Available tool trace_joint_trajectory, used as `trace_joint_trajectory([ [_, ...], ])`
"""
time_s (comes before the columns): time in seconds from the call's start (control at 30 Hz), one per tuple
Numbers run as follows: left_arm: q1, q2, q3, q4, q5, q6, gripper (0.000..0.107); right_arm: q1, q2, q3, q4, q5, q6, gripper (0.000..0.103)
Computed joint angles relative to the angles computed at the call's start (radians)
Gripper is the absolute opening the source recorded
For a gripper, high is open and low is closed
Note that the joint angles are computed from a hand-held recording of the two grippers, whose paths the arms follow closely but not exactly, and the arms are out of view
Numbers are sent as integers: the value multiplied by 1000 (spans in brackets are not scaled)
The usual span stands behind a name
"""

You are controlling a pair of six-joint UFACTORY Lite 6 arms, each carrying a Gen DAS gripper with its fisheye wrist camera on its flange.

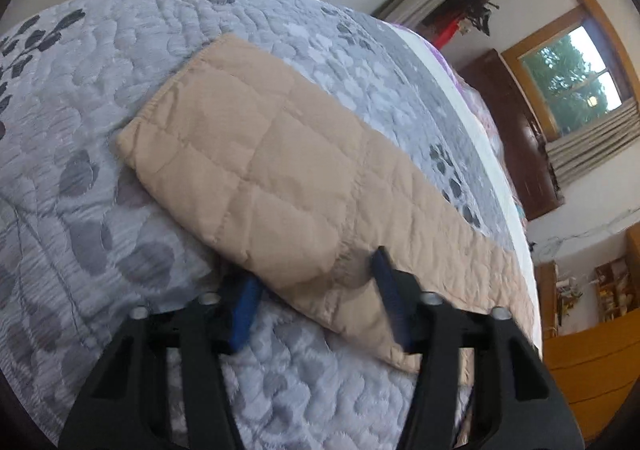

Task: Fold large clothes

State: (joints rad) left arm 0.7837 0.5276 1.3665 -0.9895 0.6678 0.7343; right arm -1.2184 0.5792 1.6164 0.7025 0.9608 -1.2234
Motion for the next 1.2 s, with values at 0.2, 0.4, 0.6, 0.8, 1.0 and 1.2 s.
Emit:
trace_joint_trajectory([
  [0.2, 11, 31, 25, 14, -42, -8, 6, 14, 19, 2, -16, -20, 15, 53],
  [0.4, -30, -108, -93, -28, -130, 78, 2, 24, 55, 26, -17, -11, 32, 53],
  [0.6, -143, -394, -237, -99, -113, 169, 2, 9, -33, -40, 10, -30, -21, 54],
  [0.8, -506, -646, -343, 52, -195, -2, 2, -16, -125, -94, 40, 16, -70, 54],
  [1.0, -914, -611, -310, 347, -344, -362, 2, -22, -105, -75, 28, 30, -52, 54],
  [1.2, -1202, -438, -220, 609, -454, -681, 2, -22, -78, -48, 23, 40, -39, 54],
])
